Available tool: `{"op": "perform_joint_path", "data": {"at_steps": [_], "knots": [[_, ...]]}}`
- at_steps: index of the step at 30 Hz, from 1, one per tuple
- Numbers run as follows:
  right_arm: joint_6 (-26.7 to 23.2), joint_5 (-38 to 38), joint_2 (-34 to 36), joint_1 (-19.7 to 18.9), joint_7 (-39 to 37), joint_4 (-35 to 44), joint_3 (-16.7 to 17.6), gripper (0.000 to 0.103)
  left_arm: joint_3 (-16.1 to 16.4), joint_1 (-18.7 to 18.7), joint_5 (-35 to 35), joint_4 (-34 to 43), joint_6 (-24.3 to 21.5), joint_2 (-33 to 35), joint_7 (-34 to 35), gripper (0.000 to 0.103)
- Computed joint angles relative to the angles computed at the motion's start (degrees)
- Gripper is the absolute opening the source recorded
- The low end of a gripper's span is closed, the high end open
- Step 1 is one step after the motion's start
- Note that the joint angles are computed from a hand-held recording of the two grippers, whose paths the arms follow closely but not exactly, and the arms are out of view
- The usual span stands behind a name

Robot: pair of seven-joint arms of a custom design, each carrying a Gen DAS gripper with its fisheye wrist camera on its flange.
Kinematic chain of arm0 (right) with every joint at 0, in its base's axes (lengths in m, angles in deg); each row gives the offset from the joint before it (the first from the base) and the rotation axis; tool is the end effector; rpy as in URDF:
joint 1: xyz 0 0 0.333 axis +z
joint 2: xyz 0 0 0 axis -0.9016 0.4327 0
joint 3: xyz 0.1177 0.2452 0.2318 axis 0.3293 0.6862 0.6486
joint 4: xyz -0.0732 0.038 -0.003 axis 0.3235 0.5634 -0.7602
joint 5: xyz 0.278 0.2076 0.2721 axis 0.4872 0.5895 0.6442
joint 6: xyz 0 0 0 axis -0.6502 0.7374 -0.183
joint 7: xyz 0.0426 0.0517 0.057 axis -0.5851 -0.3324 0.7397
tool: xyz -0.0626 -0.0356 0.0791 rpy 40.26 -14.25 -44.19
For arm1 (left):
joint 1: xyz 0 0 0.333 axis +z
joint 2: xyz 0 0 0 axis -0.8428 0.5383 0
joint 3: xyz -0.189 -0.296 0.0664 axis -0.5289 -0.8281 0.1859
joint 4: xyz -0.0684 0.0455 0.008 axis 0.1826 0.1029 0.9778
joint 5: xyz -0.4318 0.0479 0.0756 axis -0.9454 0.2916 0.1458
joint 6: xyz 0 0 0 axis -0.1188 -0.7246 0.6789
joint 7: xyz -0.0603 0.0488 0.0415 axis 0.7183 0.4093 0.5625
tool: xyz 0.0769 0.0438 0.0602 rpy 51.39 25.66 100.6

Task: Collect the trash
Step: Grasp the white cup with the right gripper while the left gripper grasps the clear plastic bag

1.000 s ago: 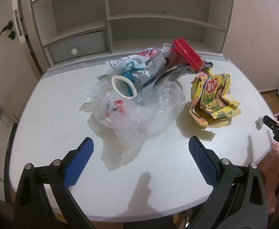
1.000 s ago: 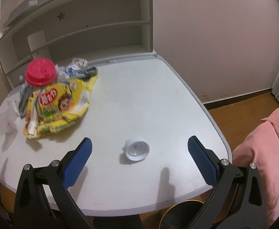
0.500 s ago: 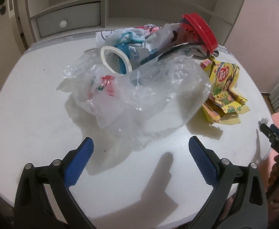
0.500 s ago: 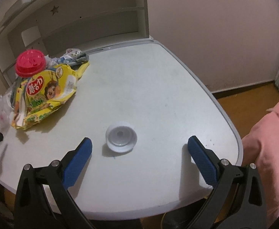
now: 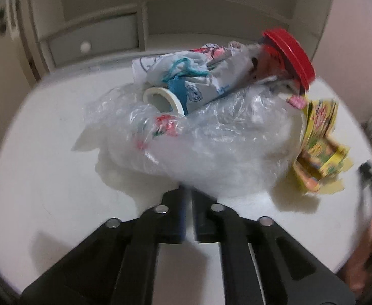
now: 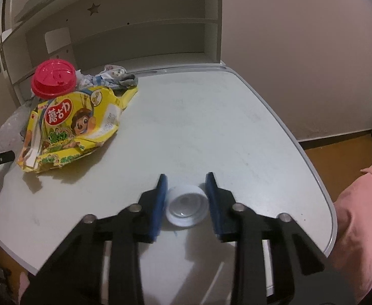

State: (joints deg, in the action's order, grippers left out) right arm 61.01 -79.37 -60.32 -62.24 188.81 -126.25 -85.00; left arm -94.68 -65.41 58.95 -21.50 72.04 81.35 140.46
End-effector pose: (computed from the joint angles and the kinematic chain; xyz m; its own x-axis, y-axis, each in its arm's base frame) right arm 0.5901 0.0511 0.6564 -0.0570 -0.9983 -0.0149 -0.6874 0.0500 -0.7246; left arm 0.6367 -0.2071 0.6833 -0.1024 -0.9886 0.1106 -0.8094 0.0182 -0.5870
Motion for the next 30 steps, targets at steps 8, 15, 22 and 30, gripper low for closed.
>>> {"op": "perform_joint_path", "data": {"at_steps": [8,15,22,30], "knots": [[1.17,3.75,-0.03,0.89,-1.2,-0.31,-0.62,0.031,0.26,0.83,-5.13,-0.97,1.74,-0.4,2.09,0.0],[1.79,4.17,-0.83,0.38,-0.81,-1.08,-0.26,0.031,0.13,0.33,-2.02,-3.55,3.42,-3.17,0.25,0.0],[2.37,5.47,-1.48,0.54,-2.05,-1.55,-0.28,0.031,0.88,0.33,-2.13,-5.64,5.15,-6.62,-1.51,0.0],[2.71,6.14,-1.23,0.49,-2.84,-1.19,-0.14,0.031,1.27,0.93,1.11,-6.06,6.7,-9.1,-4.1,0.0]]}}
